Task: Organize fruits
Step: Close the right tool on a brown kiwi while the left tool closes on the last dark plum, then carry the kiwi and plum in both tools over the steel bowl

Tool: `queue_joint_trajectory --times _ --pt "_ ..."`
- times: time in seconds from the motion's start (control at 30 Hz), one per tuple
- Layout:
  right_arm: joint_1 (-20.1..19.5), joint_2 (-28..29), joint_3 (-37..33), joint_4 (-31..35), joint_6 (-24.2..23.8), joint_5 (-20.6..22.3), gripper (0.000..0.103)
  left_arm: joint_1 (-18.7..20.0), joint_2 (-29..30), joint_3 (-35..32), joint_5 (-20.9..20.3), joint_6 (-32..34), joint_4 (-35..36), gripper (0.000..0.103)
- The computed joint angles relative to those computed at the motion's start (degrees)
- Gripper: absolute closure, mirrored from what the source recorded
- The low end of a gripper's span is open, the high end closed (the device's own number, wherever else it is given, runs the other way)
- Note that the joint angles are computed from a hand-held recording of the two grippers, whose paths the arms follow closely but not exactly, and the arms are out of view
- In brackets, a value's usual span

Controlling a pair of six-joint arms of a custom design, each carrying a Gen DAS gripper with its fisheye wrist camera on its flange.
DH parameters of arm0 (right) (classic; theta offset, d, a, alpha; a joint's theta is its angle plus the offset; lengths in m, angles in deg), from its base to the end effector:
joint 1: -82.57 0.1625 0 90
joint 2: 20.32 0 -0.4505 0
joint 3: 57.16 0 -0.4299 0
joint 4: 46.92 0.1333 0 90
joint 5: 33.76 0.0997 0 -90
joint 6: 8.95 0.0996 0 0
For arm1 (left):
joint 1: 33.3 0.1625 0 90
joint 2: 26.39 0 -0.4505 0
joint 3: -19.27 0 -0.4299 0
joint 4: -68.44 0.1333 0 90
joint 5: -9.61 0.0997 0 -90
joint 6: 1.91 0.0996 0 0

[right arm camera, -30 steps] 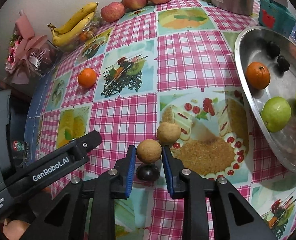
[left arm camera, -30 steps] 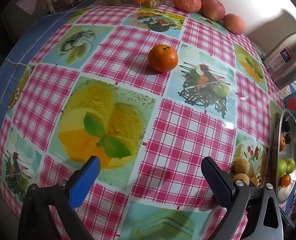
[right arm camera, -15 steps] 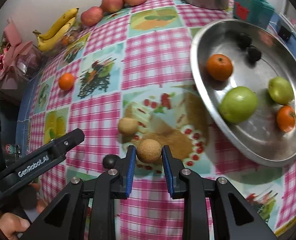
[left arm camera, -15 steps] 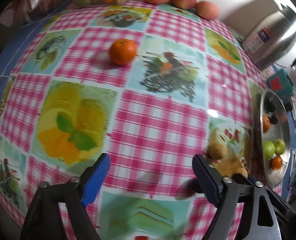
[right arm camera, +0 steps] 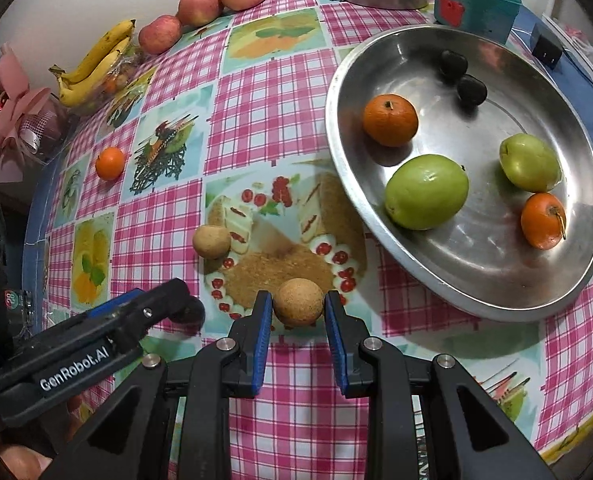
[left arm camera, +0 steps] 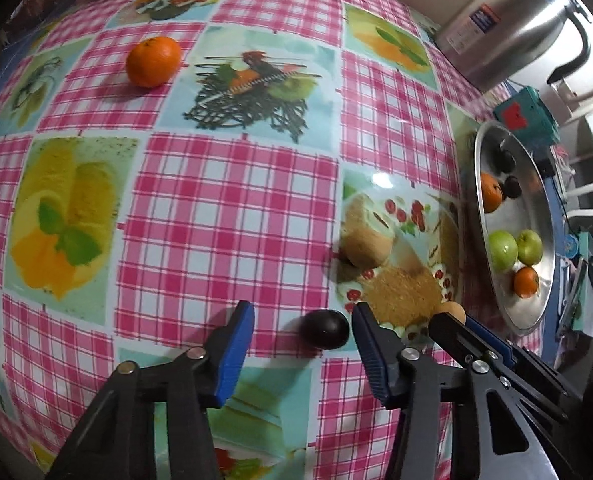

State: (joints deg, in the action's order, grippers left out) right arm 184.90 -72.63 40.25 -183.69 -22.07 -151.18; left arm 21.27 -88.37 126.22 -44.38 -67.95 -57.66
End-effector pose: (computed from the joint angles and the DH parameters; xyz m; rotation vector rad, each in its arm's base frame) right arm 0.2309 -0.6467 0.1290 0.5773 -2.5993 0.0343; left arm -0.1926 -0.6016 0.1614 -0.6180 2.5047 -0.5224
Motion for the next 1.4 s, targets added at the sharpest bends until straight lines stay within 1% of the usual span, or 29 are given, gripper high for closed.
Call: queue_joint_trajectory --times 0.17,0.2,0.33,0.4,0.47,0.63,0.9,1.13,1.27,1.33,1.4 --pt "-0.2 -0.2 -0.1 0.7 0.2 -0.1 0.075 -0.7 1.1 -0.4 -0.6 0.5 0.2 0.059" --pt "-0.3 -0.2 -0.2 0.8 0.3 -0.1 0.075 -0.8 1.3 -0.6 -0.7 0.6 0.5 0.063" --pt "-0.3 -0.2 -0.3 1.1 0.5 0.2 0.075 -0.8 1.5 -0.6 -1.5 1.1 -0.3 0.072" --pt "-0.3 -0.4 -0.2 1.2 0.5 0.3 0.075 -0.7 1.5 -0.6 -1.6 1.9 -0.7 0.075" --pt "-0.3 -0.4 -0.3 1.3 0.5 0.5 0.075 -1.1 1.8 -0.9 -1.3 1.9 -0.2 0.075" --pt "-0.3 -0.5 -0.3 1.3 0.5 1.1 0.075 -1.3 1.2 -0.4 -0.8 2.3 -1.6 0.076" --pt "-0.2 -1.2 0.0 -0.2 -0.3 3.2 0.075 -2.4 0.5 -0.3 2.8 2.7 -3.0 0.076" --pt "-0.3 -1.8 0.2 -1.9 -0.9 4.6 0.075 -3.2 -0.1 -0.8 5.1 4.5 -4.1 0.076" --pt "-1.0 -2.6 0.1 -3.6 -0.5 4.7 0.075 -3.8 0.4 -0.9 6.4 6.1 -6.0 0.076" --pt "-1.4 -3.0 0.1 -4.6 -0.2 4.4 0.075 -3.9 1.5 -1.4 6.4 7.1 -7.8 0.076" --pt "-1.7 -3.5 0.0 -6.1 -0.2 3.2 0.075 -4.1 2.8 -1.9 6.0 9.1 -10.0 0.076"
